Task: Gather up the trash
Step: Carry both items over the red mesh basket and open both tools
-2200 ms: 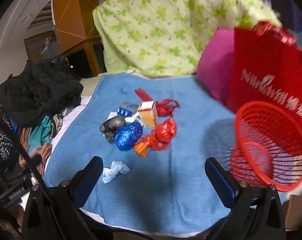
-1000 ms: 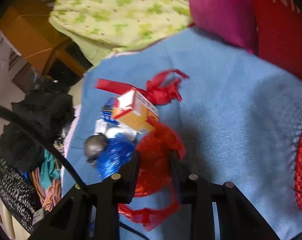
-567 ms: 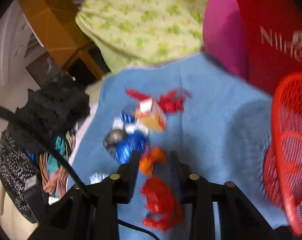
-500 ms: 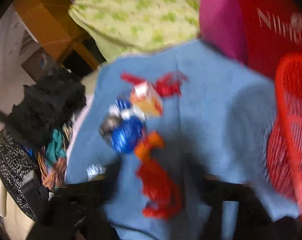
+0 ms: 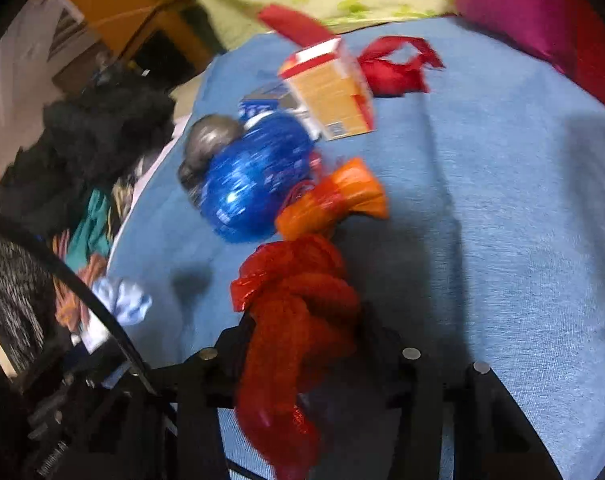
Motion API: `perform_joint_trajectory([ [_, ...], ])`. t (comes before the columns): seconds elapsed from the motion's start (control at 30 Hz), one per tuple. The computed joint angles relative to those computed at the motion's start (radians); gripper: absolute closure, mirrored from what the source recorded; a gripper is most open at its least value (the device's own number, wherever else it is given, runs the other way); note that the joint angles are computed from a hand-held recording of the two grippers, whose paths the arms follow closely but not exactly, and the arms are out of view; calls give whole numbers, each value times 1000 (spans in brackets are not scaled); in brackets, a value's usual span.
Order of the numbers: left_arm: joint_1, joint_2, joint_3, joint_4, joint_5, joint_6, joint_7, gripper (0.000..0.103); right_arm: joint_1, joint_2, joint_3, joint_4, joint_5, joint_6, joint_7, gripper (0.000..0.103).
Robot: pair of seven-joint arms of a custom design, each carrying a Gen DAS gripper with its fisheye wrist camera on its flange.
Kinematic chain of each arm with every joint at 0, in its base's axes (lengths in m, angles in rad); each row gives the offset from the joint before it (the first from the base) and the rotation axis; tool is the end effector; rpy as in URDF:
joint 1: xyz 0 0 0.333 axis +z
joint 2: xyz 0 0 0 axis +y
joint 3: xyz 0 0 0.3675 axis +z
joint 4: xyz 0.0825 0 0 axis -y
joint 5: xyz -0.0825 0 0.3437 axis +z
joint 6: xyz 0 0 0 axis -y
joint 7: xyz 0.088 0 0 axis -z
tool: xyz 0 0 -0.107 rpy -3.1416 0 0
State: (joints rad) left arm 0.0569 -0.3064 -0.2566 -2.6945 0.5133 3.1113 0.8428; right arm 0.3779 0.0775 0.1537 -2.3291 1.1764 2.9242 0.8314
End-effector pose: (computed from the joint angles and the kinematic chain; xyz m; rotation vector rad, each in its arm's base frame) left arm 0.3765 -0.1255 0.4773 -1.8236 1.8173 -0.7411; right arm 0.4636 0.2039 0.4177 -1.8787 1.5892 -0.0002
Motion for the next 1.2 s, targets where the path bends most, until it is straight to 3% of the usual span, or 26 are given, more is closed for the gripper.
perform_joint_trajectory([
  [0.17, -13, -46, 6, 2, -5, -6, 12, 79, 1, -133, -14, -65, 124, -6, -109, 56],
  [0.3, -76, -73, 19, 41, -16, -15, 69, 79, 14, -316, -62, -137, 197, 9, -194, 56],
  [0.4, -211, -51, 73, 105, -71, -21, 156, 79, -4, -478, -101, -203, 221, 43, -215, 56],
  [0.47, -253, -23, 60, 161, -87, -27, 196, 78, -27, -548, -117, -235, 184, 62, -171, 56],
  [0.63, -486, 102, 134, 323, -267, -41, 386, 78, -160, -698, -193, -331, 6, 83, 20, 55],
  [0.7, -524, 150, 126, 384, -334, -50, 450, 78, -196, -718, -232, -354, -39, 74, 76, 54],
  [0.83, -528, 275, 48, 544, -384, -119, 518, 78, -161, -722, -352, -380, -45, 100, 104, 53],
  [0.93, -509, 340, -5, 626, -292, -153, 458, 76, -145, -726, -423, -381, -56, 85, 114, 53],
  [1.07, -510, 383, -11, 675, -88, -174, 288, 39, -157, -710, -461, -381, -61, 67, 134, 43],
  [1.2, -490, 373, -21, 657, -41, -179, 235, 38, -122, -712, -503, -379, 1, 71, 80, 39],
])
